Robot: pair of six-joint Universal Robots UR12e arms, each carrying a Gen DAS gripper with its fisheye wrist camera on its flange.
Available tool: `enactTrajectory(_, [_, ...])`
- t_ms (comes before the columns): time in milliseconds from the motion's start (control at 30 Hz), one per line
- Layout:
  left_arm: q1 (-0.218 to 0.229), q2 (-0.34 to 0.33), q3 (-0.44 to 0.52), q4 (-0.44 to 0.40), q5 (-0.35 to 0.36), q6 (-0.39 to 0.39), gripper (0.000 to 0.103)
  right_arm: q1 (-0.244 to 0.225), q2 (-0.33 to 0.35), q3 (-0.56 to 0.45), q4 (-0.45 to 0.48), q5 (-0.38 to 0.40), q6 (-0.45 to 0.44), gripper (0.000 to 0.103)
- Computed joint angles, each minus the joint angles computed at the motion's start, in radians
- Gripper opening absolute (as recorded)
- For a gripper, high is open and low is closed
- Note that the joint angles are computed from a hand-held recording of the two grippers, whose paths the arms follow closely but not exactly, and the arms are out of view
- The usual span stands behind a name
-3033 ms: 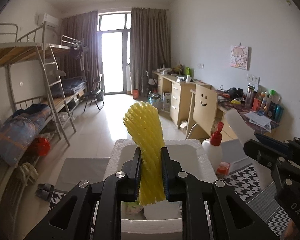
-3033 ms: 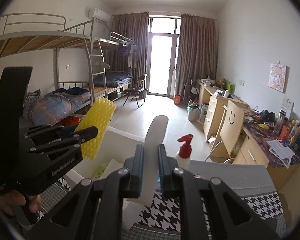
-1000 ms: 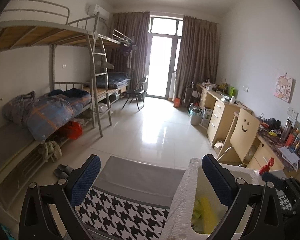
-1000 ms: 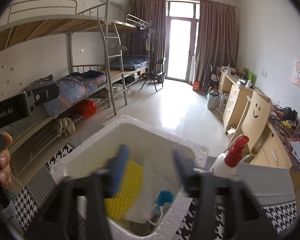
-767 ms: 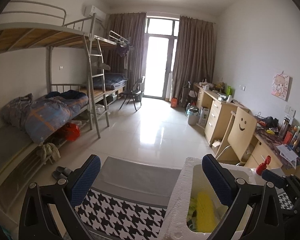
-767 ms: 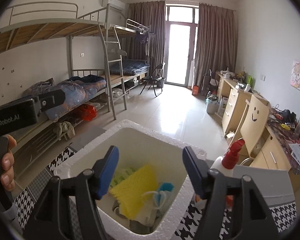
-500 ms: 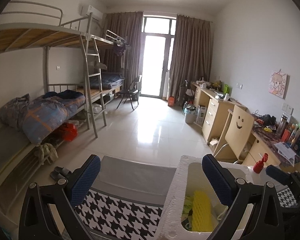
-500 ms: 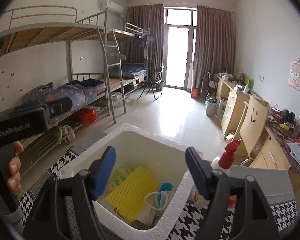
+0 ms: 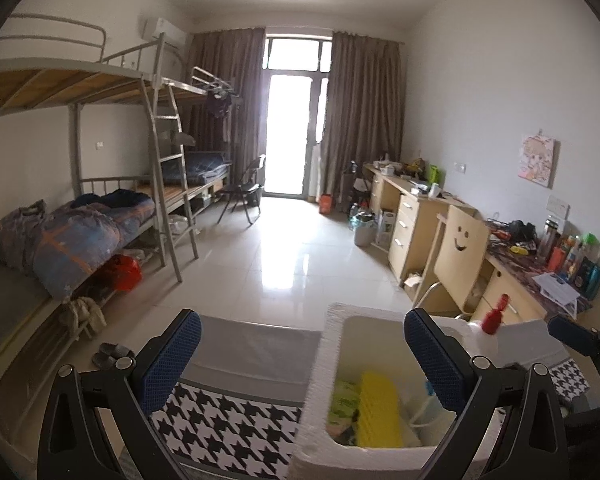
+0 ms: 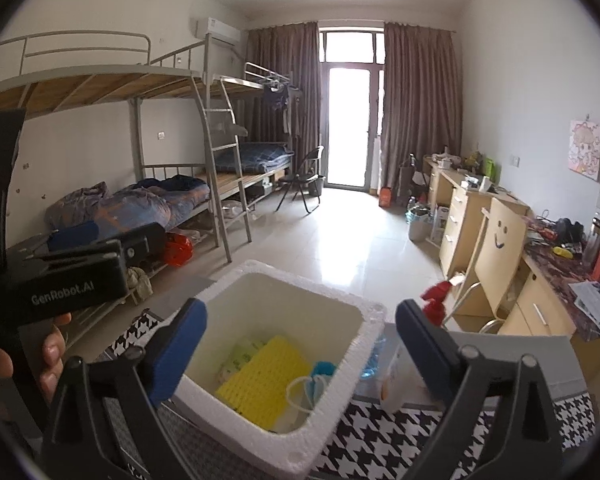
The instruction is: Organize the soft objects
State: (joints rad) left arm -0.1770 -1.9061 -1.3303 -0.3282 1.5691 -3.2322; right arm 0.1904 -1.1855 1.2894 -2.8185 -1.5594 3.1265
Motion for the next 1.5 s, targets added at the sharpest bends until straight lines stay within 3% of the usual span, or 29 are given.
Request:
enactTrajectory(133, [-0.010,0.020,-0.029,0.025,0.002,0.027,0.102,-0.010,-0.030,0.037,-0.018,0.022,0.021,0.097])
enactTrajectory(367, [-0.015,0.068,-0.097,0.051,-0.014,0.042,0.102,-0.010,-0.072,0.094,-0.054,-0.009,0.033,0.097])
enactTrajectory(833, [-0.022,0.180,-0.270,0.195,-0.079,0.113,0.102,-0.002,-0.159,0.260,-0.185,-0.067,0.051,0.097])
enactTrajectory(1167, [-0.013,0.242,-0.371,0.257,-0.153,0.085,0.102,0.009,-0.226,0.372,-0.278,-0.083,0.075,0.098])
enactTrajectory(1500, [-0.020,0.279,-0.432,0.316,-0.156,0.066,0.102,0.018,-0.275,0.443,-0.335,-0.124,0.078,0.098])
